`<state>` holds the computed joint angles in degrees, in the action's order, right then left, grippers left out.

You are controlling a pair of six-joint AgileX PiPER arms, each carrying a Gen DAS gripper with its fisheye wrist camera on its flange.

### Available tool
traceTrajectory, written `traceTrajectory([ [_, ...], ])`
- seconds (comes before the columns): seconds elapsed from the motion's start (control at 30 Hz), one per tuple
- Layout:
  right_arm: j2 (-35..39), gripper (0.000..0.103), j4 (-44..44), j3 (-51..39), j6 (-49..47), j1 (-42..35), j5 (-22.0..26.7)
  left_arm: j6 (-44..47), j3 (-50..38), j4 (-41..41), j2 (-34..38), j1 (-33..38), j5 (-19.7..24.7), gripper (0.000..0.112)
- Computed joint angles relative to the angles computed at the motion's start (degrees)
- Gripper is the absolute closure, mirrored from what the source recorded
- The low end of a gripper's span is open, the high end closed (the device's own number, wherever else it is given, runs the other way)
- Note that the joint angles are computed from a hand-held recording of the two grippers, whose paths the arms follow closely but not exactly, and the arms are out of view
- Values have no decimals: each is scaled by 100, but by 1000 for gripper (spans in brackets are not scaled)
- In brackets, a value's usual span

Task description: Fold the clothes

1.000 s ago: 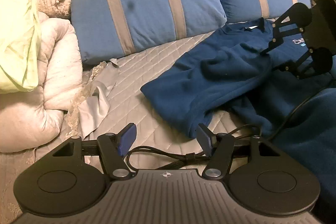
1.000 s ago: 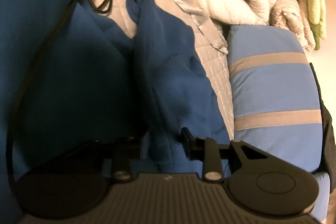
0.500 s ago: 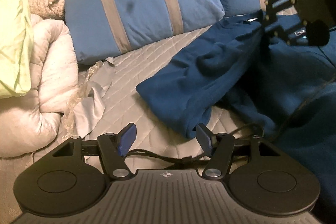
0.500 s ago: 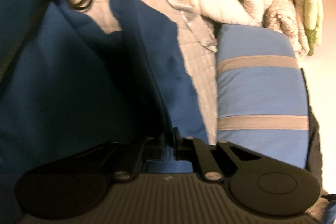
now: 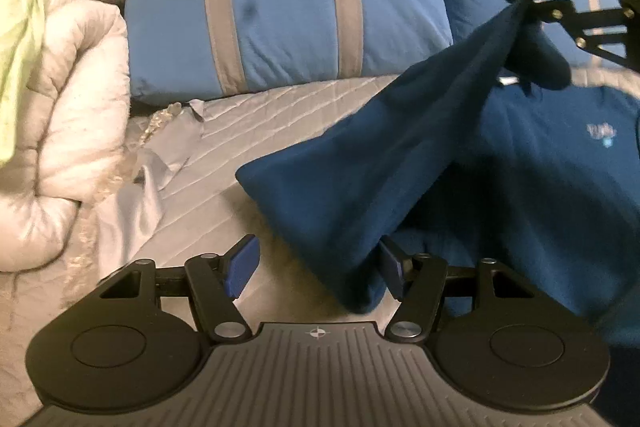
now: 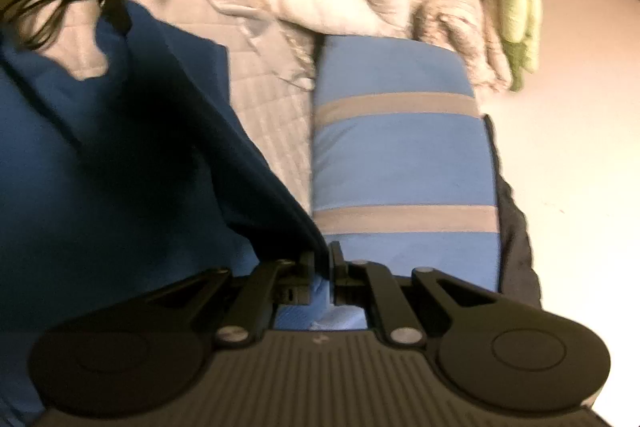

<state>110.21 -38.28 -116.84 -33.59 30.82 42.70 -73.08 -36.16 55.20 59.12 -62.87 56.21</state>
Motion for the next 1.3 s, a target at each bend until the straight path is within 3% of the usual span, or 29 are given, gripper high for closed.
traceTrajectory([
  [0.23,-215,97,-878,126,930,-117,-109,-276,-344,506,699,-208,227,48],
  [0.37,-239,97,-1249,4,1450,-238,-66,-228,-464,572,995,-2,-119,47],
  [0.6,-413,97,-935,-3,1515,-643,116,-39,-577,676,1481,112,-245,46],
  [0.87,-996,96,-689,1237,1437,-1166,7,548,-728,755,1768,-185,123,39],
  [1.03,-1767,96,-2556,2956,3167,-1091,-437,590,-734,918,1873,-331,323,38],
  [1.1,-2189,96,-2799,3697,3294,-933,-384,677,-741,951,1970,-374,470,38],
  [1.17,-2561,92,-2125,4222,2605,-782,-202,794,-688,948,1976,-341,466,38],
  [1.2,-2721,78,-1640,4404,2198,-750,-95,855,-657,918,1951,-310,421,38],
  [1.27,-2995,72,-624,4678,1449,-761,91,885,-616,868,1885,-303,410,38],
  [1.3,-3149,63,-185,4810,1172,-803,143,883,-595,862,1846,-317,437,38],
])
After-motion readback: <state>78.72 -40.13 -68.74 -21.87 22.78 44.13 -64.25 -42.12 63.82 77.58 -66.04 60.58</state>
